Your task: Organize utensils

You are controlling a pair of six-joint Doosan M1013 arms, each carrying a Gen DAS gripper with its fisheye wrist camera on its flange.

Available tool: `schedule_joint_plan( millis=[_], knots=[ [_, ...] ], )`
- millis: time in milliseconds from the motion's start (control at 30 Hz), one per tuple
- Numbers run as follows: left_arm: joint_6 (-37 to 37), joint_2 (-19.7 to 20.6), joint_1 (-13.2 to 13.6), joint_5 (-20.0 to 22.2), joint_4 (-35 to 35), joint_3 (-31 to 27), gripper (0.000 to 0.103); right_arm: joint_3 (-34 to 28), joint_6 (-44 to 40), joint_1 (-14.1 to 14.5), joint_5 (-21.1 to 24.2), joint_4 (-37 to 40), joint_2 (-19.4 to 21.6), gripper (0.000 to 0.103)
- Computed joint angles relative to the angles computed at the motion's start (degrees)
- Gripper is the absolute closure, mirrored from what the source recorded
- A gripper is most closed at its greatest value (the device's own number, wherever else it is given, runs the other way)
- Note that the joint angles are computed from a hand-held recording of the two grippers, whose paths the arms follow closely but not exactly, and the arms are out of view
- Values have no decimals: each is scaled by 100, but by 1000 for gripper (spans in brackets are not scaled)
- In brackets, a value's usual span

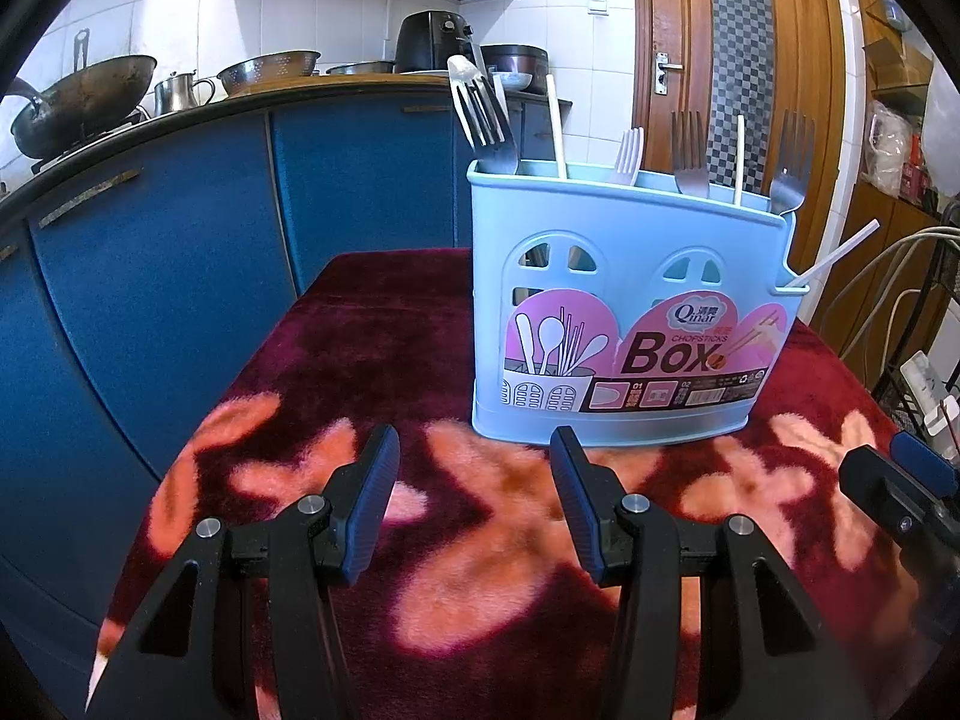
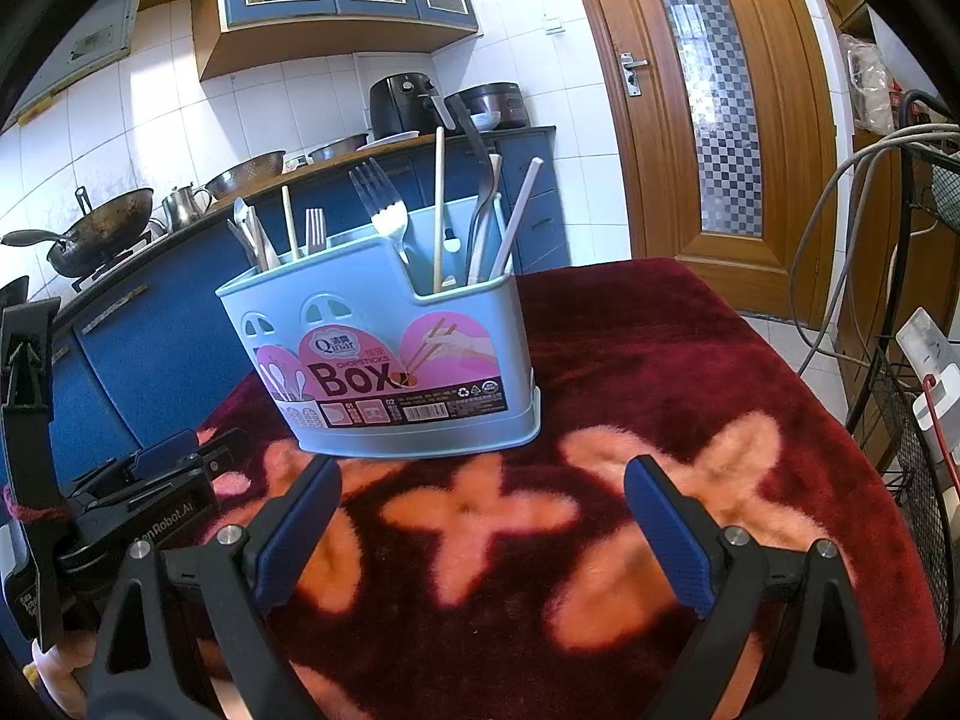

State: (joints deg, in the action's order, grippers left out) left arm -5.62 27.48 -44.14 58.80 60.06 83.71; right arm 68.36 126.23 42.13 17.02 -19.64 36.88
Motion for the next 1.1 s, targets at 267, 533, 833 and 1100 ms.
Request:
schedule_joint_plan(
  millis=[267, 533, 833, 1100],
  knots=[
    [-2, 2, -1, 4, -1, -2, 49, 4, -1, 1, -2, -3, -3, 6],
    [-5, -1, 1, -2, 1, 3, 49, 3, -9, 0, 5, 15, -2, 6],
    [-8, -1, 1, -2, 8, 6, 49, 6, -3, 1, -2, 7, -3, 6],
    [-7, 1, -1, 0, 4, 3, 49, 5, -23, 0, 0, 21, -2, 6]
  ],
)
